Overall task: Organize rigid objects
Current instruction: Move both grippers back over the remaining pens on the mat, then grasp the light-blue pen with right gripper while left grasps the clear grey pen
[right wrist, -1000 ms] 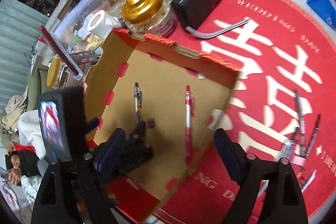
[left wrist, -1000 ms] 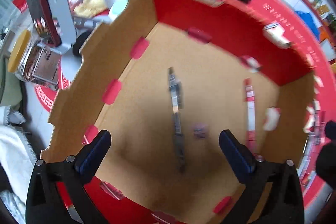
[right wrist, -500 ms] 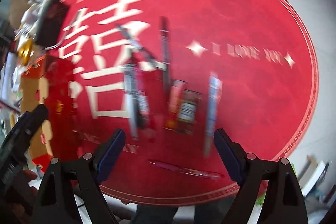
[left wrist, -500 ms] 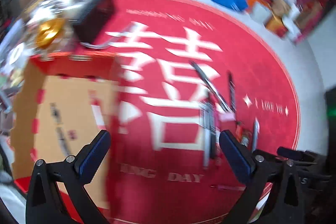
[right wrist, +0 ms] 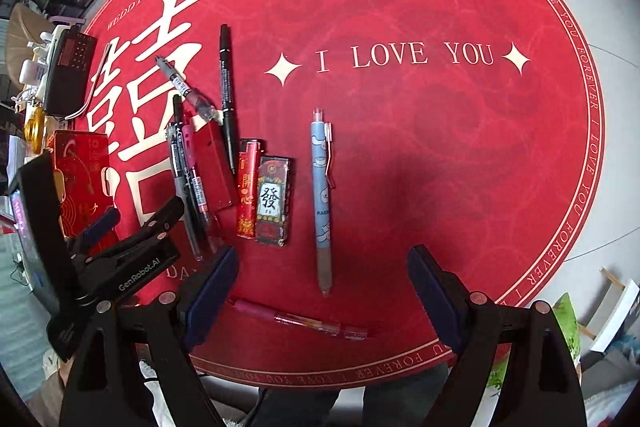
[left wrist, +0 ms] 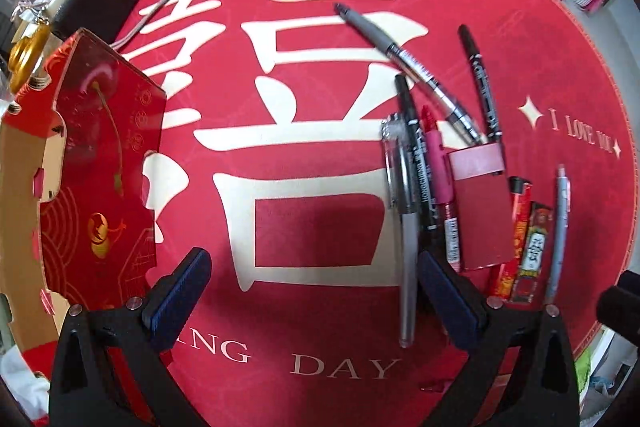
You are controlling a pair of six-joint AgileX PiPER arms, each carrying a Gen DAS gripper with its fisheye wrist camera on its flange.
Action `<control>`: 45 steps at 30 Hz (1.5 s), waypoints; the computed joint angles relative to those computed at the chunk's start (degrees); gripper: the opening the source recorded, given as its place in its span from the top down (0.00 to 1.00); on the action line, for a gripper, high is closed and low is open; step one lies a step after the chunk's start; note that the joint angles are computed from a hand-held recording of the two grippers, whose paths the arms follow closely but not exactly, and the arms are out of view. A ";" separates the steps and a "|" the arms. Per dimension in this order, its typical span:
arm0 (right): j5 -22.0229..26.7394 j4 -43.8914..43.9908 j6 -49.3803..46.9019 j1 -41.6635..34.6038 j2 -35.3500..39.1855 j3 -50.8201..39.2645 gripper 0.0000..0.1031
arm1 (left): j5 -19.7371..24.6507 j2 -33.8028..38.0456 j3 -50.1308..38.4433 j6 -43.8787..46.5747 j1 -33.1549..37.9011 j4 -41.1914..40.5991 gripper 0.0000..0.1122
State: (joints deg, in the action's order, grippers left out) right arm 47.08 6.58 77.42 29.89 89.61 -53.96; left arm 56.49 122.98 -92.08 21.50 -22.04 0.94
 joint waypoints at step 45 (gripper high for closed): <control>-3.66 -5.40 -1.95 -0.44 8.12 1.70 0.59 | -9.11 -0.18 5.33 7.15 -0.38 -8.35 0.08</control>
State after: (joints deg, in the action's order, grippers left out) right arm 43.42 1.18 75.47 29.44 97.73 -52.26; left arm 47.38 122.80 -86.75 28.65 -22.42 -7.41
